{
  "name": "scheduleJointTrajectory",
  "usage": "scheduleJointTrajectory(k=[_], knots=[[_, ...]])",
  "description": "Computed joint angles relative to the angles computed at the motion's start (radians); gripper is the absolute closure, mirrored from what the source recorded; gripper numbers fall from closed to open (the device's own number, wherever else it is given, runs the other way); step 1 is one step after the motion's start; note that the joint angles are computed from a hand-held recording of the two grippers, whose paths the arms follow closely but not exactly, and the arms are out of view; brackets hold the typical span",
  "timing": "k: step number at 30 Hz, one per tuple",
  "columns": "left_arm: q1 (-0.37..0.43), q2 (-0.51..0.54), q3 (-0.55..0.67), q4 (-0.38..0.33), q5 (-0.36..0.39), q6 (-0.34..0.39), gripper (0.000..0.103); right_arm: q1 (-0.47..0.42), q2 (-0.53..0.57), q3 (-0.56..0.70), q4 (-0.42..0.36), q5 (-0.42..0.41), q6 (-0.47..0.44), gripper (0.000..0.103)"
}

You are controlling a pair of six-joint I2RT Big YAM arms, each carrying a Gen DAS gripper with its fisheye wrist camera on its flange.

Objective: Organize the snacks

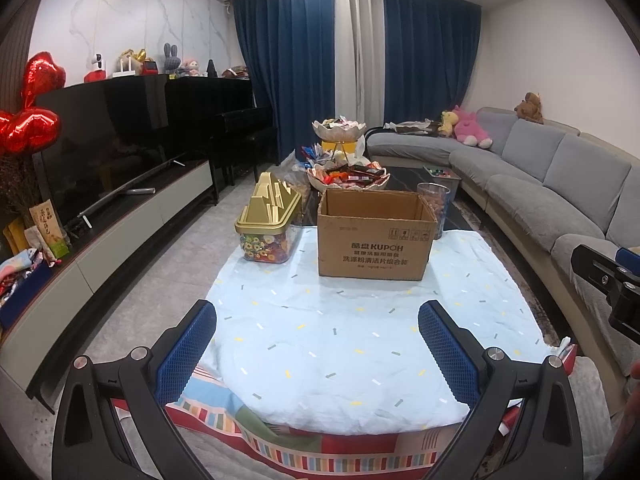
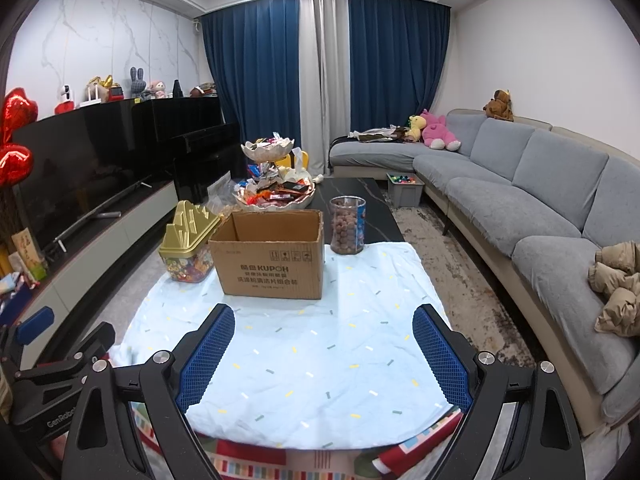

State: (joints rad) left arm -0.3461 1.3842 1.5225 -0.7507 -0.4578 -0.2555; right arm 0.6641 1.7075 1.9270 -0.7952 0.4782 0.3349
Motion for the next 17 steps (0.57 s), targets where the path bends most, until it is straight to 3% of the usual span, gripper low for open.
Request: scheduleJointTrajectory(k=[17], knots=[[0.001,0.001,0.002,-0.001,0.004,0.001,0.000,0.001,0.002,-0.006,0.000,-0.001,0.004,0.011]])
